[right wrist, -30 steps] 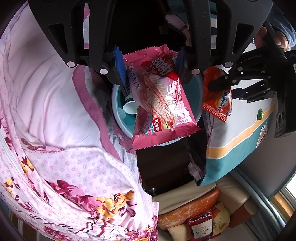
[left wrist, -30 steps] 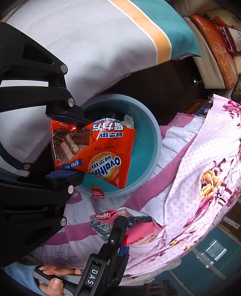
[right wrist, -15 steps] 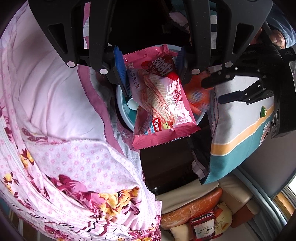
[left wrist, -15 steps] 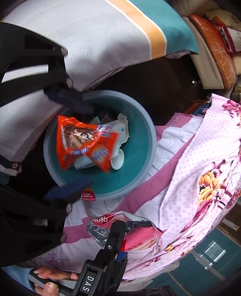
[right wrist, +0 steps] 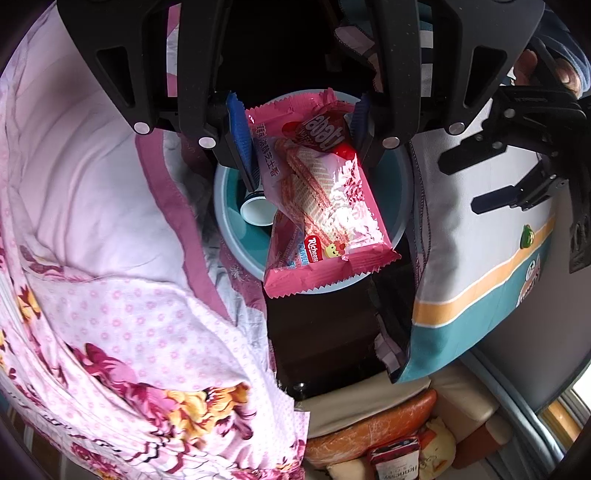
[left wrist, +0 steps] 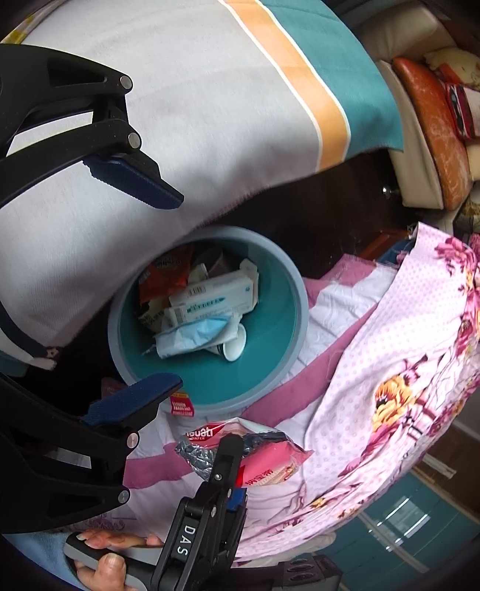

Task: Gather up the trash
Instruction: 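Lower the pink wafer packet into the bin and open the right tool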

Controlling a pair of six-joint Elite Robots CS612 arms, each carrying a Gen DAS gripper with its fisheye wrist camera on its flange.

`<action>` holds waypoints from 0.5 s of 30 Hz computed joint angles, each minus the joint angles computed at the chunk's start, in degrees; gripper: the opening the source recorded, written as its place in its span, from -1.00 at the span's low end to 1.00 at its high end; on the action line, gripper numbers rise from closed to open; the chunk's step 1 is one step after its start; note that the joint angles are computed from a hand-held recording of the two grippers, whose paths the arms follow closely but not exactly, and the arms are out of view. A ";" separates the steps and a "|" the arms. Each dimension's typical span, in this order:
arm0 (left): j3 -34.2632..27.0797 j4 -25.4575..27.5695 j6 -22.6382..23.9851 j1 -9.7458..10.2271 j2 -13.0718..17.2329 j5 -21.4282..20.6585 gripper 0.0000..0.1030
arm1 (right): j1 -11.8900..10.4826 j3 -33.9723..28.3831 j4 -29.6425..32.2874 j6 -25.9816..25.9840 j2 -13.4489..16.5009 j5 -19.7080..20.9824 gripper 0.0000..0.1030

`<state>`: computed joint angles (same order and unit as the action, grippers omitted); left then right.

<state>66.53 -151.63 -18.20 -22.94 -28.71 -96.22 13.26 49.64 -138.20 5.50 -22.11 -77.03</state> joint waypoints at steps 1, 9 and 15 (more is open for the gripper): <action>0.31 -0.21 -0.33 0.13 -0.14 0.07 0.76 | 0.11 -0.36 0.37 -0.17 0.20 0.00 -0.17; 2.09 -1.32 -1.65 0.96 -0.99 -0.20 0.77 | 0.90 -3.18 3.07 -1.17 1.67 -0.17 -0.17; 2.98 -2.18 -2.33 1.33 -1.37 -0.86 0.77 | 1.29 -4.54 4.91 -1.67 2.29 -0.70 -0.17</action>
<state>69.51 -153.81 -20.53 -21.61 -30.08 -97.08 14.55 45.10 -133.29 3.83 -19.82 -77.72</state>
